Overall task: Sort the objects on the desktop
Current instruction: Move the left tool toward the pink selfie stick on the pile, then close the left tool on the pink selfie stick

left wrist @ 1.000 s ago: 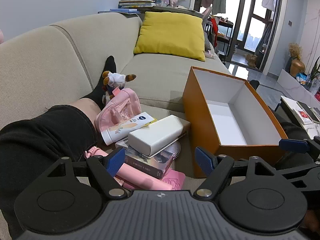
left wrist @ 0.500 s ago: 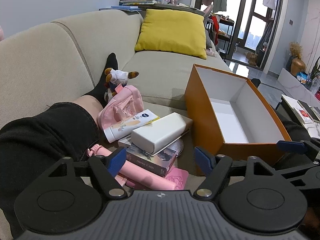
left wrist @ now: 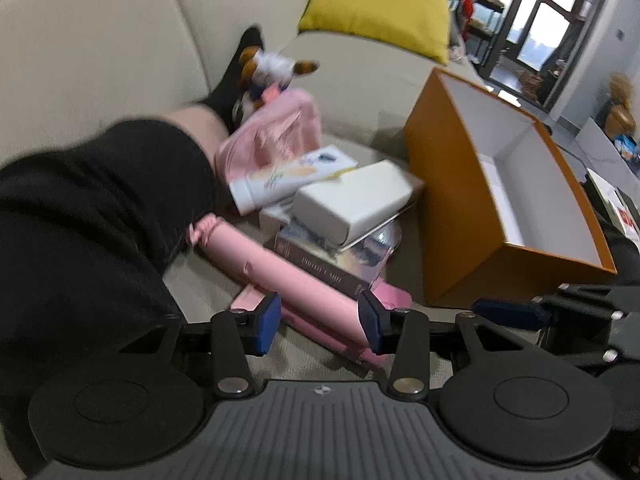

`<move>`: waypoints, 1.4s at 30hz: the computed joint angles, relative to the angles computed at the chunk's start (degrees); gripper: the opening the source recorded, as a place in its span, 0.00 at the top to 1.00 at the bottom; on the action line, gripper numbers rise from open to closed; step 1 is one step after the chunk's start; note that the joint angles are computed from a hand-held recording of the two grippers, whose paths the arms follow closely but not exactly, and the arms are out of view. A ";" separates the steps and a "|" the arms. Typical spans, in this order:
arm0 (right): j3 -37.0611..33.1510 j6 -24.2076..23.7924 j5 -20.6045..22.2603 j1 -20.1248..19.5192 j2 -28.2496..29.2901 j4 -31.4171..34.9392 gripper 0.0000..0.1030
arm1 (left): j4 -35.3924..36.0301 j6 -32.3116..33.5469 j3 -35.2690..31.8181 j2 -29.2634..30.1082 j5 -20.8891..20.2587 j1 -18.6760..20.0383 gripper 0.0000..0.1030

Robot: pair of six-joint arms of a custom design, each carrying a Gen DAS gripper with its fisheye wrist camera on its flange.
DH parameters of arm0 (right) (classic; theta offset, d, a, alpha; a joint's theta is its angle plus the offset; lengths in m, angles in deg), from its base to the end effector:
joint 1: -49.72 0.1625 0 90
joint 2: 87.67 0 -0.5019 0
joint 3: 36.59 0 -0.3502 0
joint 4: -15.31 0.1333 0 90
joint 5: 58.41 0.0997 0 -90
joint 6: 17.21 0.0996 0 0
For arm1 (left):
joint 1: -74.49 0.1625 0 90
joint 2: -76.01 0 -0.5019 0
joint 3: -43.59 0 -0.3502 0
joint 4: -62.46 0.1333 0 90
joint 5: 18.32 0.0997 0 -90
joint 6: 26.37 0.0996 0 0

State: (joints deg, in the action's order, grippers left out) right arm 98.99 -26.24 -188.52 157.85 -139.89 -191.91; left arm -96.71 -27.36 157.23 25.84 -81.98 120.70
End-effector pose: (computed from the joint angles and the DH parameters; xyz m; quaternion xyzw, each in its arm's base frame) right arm 0.2129 -0.4282 0.2036 0.1139 -0.8970 0.2987 0.3053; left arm -0.2774 -0.5458 0.1557 0.3443 0.9096 -0.1314 0.1920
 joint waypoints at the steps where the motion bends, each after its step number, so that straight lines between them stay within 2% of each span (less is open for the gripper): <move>1: -0.41 -0.25 0.86 -0.47 -0.05 1.22 0.64 | 1.08 -0.88 -0.57 0.27 -0.02 0.31 0.52; 7: -3.64 -3.76 4.60 -2.71 0.97 5.90 0.65 | 5.74 -4.31 -3.58 2.00 0.46 1.53 0.52; 13: -6.22 -4.93 7.97 -4.94 1.44 10.74 0.65 | 9.25 -5.81 -6.63 3.80 0.44 2.30 0.52; 18: -7.33 -4.24 10.09 -6.59 1.51 13.54 0.67 | 11.78 -7.52 -8.83 5.21 1.13 2.94 0.52; 22: -7.14 -3.29 14.57 -7.46 -0.45 18.31 0.71 | 13.75 -8.28 -10.11 5.98 1.23 3.24 0.52; 25: -7.05 -3.07 17.12 -7.92 -1.28 20.99 0.72 | 15.17 -8.71 -10.51 6.64 3.23 3.04 0.52; 29: -7.08 -2.60 16.52 -7.64 -1.55 21.50 0.69 | 15.59 -9.90 -11.07 7.31 3.98 3.16 0.51; 34: -6.73 -2.30 14.39 -7.24 -1.94 19.09 0.66 | 16.07 -11.80 -11.98 8.56 5.29 3.36 0.49; 38: -6.10 -2.01 12.52 -6.97 -1.92 17.00 0.65 | 13.17 -11.66 -10.73 9.37 7.93 2.84 0.51; 42: -5.31 -3.27 11.56 -6.30 -1.97 14.72 0.65 | 11.03 -10.42 -9.28 8.67 7.93 2.80 0.54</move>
State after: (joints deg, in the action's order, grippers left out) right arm 93.68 -29.51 -176.96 151.55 -141.86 -177.19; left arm -85.69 -37.78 147.95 34.51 -74.05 123.50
